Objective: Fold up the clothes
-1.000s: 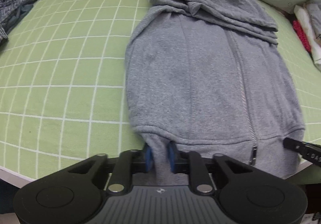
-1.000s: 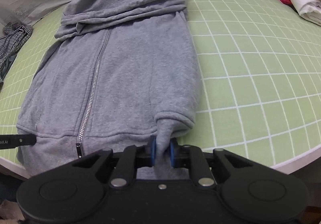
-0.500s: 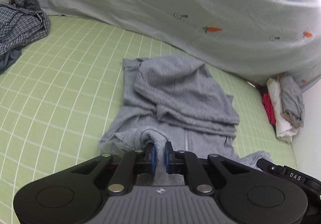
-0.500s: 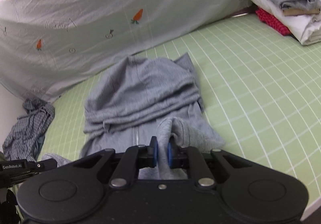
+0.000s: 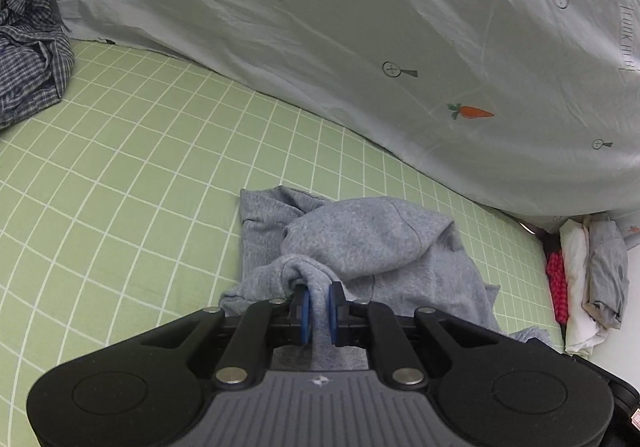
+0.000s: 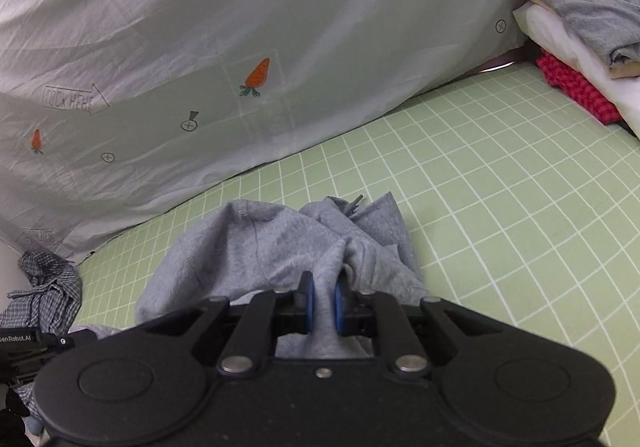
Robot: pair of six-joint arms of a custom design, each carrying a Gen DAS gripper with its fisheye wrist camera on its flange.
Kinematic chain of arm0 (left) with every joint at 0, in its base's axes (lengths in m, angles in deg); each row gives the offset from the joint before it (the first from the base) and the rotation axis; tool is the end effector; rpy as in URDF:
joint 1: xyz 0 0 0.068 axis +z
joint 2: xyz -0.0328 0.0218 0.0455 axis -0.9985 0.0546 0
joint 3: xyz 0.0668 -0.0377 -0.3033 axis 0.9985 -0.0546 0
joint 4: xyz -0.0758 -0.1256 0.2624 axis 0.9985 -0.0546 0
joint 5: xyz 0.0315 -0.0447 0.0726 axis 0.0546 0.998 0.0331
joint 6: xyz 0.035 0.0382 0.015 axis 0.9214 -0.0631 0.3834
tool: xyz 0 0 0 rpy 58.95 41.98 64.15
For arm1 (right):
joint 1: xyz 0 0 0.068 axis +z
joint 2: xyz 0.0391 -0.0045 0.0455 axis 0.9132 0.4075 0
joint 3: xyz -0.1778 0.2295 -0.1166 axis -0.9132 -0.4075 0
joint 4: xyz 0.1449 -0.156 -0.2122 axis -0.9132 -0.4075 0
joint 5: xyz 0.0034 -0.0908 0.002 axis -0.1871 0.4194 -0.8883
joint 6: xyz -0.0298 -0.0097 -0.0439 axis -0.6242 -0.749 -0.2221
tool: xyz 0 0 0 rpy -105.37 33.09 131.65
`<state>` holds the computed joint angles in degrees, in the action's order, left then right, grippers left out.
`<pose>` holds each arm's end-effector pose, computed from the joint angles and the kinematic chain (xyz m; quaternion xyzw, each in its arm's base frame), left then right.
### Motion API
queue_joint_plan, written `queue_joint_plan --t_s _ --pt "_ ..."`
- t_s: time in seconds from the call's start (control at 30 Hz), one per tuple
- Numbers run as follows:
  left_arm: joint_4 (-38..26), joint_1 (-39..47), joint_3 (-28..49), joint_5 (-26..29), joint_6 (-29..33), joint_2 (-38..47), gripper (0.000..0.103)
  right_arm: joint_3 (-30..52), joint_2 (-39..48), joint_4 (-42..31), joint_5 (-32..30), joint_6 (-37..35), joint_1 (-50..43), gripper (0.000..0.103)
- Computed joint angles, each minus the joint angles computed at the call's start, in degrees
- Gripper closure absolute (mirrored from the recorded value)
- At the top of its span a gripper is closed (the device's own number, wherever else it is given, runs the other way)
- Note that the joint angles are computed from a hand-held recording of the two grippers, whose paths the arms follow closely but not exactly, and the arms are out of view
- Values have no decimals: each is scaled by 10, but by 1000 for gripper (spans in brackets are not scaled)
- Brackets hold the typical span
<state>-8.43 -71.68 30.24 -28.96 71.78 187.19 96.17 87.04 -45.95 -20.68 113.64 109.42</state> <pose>0.3363 0.0685 0.1218 0.1135 0.9286 -0.2631 0.2356 0.1362 0.0972 0.1206 0.3750 0.8379 0.0325 0.3952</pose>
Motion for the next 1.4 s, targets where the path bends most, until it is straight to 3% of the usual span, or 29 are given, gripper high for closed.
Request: queue_joint_plan --t_s 0.1,0.17,0.37,0.5,0.6,0.73,0.77,0.83,0.93,1.07,1.1,1.17,1.2,1.23,1.27,1.3,1.33,1.4 --pt "16 -31 37 -39 -36 57 89 -11 100 148 -94 -101 -110 91" --pt "28 -40 43 -52 -45 71 87 -3 160 194 -137 -138 -147 87" --pt "10 -34 34 -55 -32 60 75 15 177 174 -155 -140 -127 58" --pt "-20 -19 25 -48 -11 44 75 22 162 128 -139 -94 -78 52" --pt "-39 -11 18 -46 6 35 75 14 161 124 -140 -55 -51 55" --pt "-71 -5 23 -30 17 42 81 -13 146 157 -144 -27 -36 80" --pt "-75 -5 26 -23 14 47 90 -17 142 168 -145 -32 -39 90" --pt "-74 -6 30 -13 1 52 92 -22 137 186 -144 -45 -45 92" --pt "-61 -15 47 -2 -25 54 93 -14 127 200 -138 -109 -76 93" --pt "-33 -36 107 29 -106 81 92 -5 116 260 -149 -242 -193 93" --pt "-22 -42 123 31 -139 90 86 0 121 283 -152 -272 -226 91" --pt "-6 -53 140 28 -170 96 79 11 138 320 -130 -312 -268 67" --pt "5 -58 141 24 -171 93 64 17 144 324 -112 -326 -277 41" --pt "48 -62 116 9 -163 74 52 23 146 311 -96 -336 -276 27" --pt "87 -63 89 -9 -152 57 26 29 148 299 -79 -346 -276 25" --pt "126 -64 62 -27 -140 42 17 30 151 293 -69 -353 -274 25" --pt "160 -65 39 -43 -127 28 17 25 156 294 -75 -353 -272 24" --pt "144 -64 39 -66 -105 38 17 15 178 291 -95 -332 -264 23"
